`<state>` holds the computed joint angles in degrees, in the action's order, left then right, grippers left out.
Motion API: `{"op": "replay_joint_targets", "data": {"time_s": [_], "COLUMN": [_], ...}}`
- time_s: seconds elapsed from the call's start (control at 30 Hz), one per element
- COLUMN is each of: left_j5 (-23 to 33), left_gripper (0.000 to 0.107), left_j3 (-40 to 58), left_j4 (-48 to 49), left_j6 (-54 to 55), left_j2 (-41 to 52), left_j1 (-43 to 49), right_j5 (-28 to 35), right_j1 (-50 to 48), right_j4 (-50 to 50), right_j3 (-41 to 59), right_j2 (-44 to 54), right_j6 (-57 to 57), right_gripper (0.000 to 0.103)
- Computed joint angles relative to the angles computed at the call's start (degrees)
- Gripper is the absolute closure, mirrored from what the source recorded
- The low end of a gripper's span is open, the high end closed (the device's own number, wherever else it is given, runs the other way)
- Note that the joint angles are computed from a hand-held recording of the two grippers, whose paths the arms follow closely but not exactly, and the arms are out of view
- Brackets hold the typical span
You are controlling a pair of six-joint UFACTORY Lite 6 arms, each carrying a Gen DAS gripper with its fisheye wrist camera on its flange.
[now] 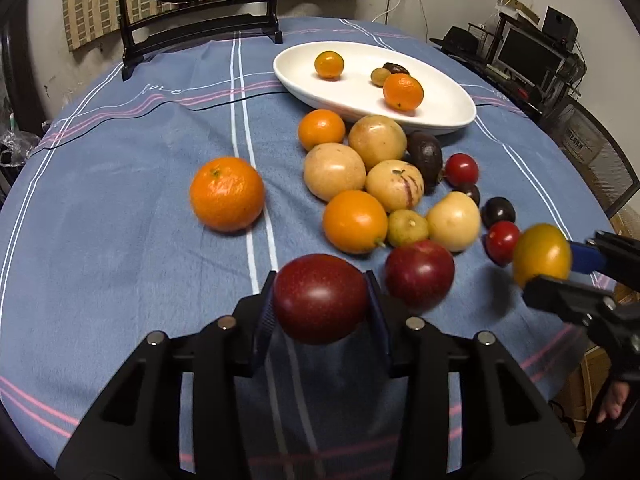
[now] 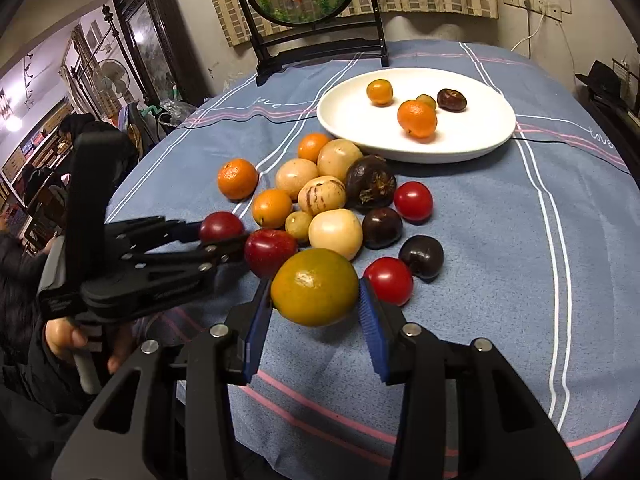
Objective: Organize fruits
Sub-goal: 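Grasp a dark red plum with the left tool while the right tool grasps a yellow-green lime, then lower the plum and lime onto the white plate while both tools open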
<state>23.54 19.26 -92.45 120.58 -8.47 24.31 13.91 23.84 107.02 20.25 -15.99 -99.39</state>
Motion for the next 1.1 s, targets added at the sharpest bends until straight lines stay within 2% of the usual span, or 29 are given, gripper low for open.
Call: {"op": "replay_joint_targets", "data": {"time_s": [0.13,0.63,0.77,0.87,0.93,1.03,1.1], "left_j5": [0.7,4.3,3.6,0.5,-0.1,-1.2,-2.1], "left_gripper": [0.065,0.065,0.065,0.065,0.065,0.065,0.065], "left_j3": [-0.7,2.4,6.4,12.4,19.6,33.0,42.6], "left_j4": [4.2,15.9,19.2,21.2,24.8,32.4,40.2], "left_j6": [-3.6,-16.8,-22.3,-27.6,-34.0,-45.5,-56.1], "left_j2": [-2.2,-6.9,-6.2,-3.6,1.9,12.4,20.0], "left_j1": [1.2,3.4,0.2,-5.2,-8.5,-13.6,-17.0], "right_j5": [0.9,0.6,2.2,1.7,0.9,0.3,1.3], "right_j1": [-0.8,-2.5,-6.3,-9.9,-11.5,-13.9,-15.7], "right_j4": [3.5,-0.3,-9.8,-16.2,-17.8,-23.6,-32.1], "right_j3": [0.4,-1.0,1.9,6.6,10.9,21.2,31.3], "right_j2": [2.0,-2.1,-1.0,0.7,4.2,13.5,22.3], "right_j6": [-3.4,0.5,7.2,11.2,11.5,15.2,23.2], "right_gripper": [0.059,0.059,0.059,0.059,0.059,0.059,0.060]}}
